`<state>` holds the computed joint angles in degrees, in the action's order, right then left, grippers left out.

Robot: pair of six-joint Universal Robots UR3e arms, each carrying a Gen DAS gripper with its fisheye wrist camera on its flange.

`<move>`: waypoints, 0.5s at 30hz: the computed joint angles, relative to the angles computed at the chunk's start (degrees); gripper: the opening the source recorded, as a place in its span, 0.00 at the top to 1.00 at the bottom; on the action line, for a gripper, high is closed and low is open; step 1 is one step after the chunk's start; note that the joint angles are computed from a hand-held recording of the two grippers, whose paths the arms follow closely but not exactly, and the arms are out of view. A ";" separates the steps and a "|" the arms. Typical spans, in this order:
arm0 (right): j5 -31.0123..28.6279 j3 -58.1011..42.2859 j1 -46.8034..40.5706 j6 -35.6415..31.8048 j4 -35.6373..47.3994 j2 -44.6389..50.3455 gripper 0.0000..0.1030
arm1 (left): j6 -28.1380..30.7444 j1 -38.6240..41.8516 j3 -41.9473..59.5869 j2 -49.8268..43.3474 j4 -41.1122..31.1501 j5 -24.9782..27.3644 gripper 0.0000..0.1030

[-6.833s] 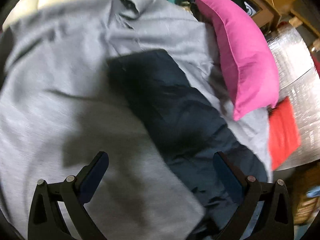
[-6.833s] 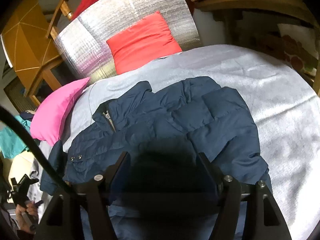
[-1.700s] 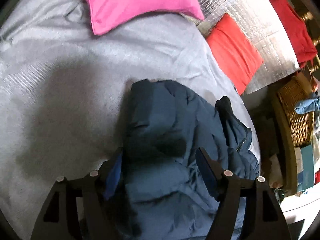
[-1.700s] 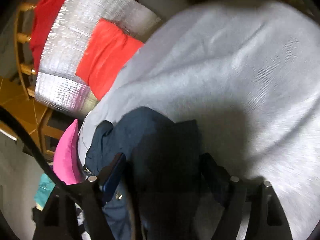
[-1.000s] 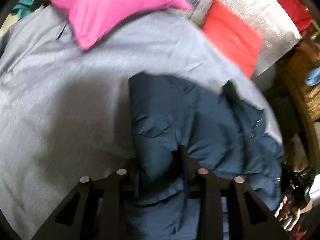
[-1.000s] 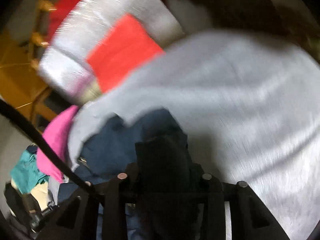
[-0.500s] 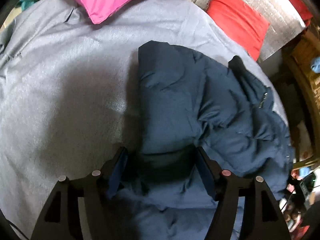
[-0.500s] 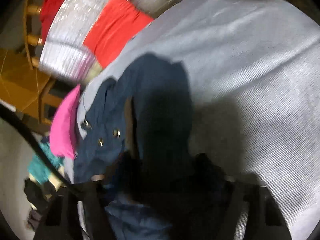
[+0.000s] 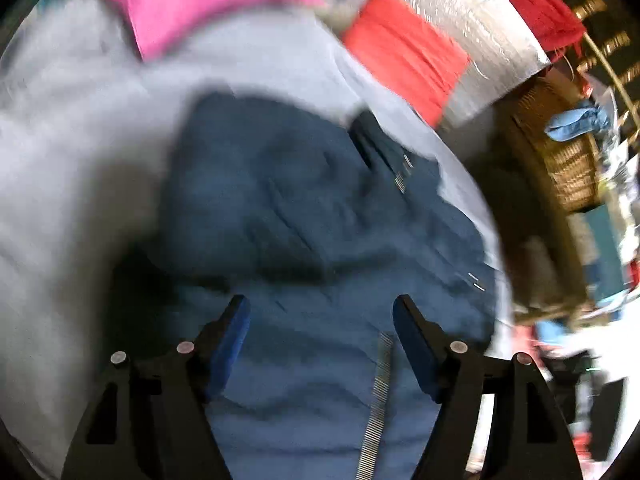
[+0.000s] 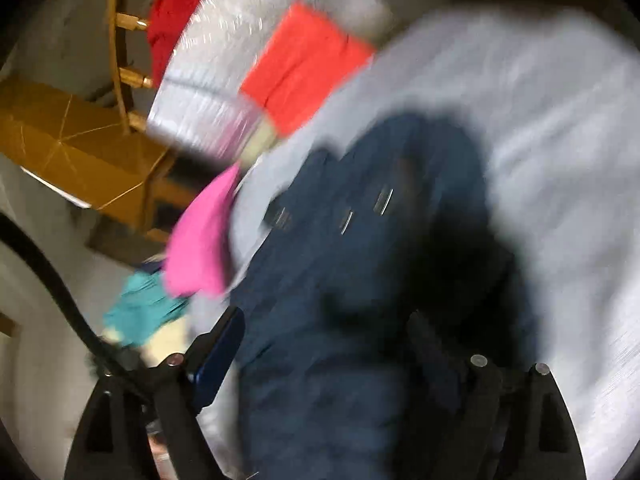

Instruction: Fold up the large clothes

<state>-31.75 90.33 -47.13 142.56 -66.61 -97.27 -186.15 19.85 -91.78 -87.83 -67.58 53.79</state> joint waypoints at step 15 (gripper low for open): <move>1.25 14.11 9.36 47.69 -53.40 13.85 0.68 | -24.11 -1.51 -11.24 -11.23 27.31 -10.31 0.45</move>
<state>-30.51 104.43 -37.78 190.25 -120.01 -83.42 -210.26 18.34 -103.02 -99.05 -40.27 43.48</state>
